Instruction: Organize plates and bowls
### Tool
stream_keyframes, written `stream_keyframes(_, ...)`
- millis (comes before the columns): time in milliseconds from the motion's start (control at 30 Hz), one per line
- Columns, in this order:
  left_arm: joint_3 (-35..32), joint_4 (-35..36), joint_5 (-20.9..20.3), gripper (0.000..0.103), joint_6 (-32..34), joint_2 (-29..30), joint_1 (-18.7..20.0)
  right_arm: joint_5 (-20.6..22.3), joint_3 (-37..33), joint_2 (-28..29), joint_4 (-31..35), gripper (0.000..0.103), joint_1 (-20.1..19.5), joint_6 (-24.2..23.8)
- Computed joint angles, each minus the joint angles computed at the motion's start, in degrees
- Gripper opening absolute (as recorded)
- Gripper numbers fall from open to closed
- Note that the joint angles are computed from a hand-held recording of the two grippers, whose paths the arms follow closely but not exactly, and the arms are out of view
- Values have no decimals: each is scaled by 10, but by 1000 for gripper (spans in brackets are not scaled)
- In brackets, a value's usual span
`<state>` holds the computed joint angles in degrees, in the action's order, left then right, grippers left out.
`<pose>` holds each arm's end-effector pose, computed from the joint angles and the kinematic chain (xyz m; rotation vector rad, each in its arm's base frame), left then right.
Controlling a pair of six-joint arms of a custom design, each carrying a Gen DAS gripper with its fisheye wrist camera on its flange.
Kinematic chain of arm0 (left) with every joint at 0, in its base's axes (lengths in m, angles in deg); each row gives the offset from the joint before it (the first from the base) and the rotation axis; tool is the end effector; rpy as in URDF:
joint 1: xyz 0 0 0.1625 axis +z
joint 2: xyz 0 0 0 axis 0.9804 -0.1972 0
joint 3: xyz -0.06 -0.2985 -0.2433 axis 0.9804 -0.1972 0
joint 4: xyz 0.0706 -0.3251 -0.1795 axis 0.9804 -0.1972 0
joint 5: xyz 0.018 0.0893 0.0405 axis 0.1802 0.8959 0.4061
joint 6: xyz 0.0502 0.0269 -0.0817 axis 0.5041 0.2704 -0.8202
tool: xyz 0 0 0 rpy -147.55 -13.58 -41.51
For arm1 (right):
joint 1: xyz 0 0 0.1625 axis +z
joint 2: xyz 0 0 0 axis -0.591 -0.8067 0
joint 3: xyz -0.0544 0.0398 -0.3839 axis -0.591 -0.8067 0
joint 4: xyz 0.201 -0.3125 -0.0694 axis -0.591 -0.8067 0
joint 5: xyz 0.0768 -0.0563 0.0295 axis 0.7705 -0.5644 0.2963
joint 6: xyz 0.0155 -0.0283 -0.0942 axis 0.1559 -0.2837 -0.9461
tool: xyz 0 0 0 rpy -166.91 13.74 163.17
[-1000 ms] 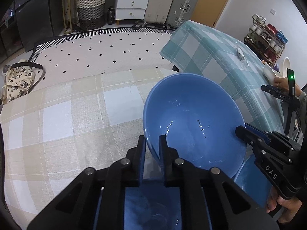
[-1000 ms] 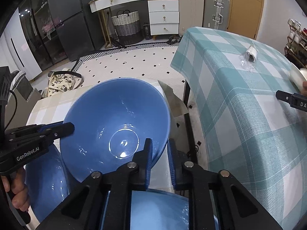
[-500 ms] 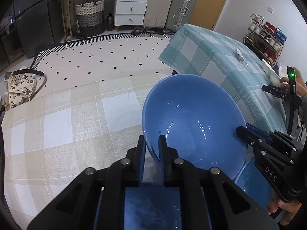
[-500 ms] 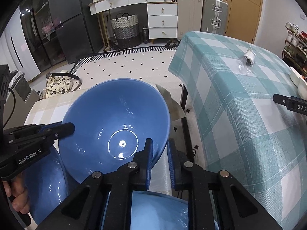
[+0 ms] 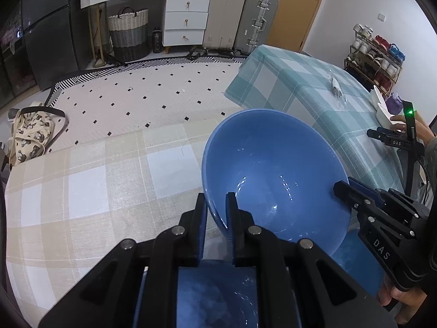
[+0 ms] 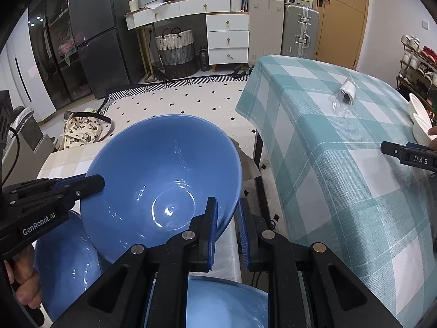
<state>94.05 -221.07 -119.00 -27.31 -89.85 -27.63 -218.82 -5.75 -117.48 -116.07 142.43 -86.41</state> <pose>-0.2614 -0.6251 0.2076 0.6340 2.5284 -0.5895 0.2475 -0.6334 0.1635 0.2482 -2.2177 0.8529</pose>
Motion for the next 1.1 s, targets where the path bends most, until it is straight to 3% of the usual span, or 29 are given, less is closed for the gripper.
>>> stream_keyframes(1100, 54, 13, 76, 11, -23, -77, -77, 11, 88, -64, -103, 15, 64, -19)
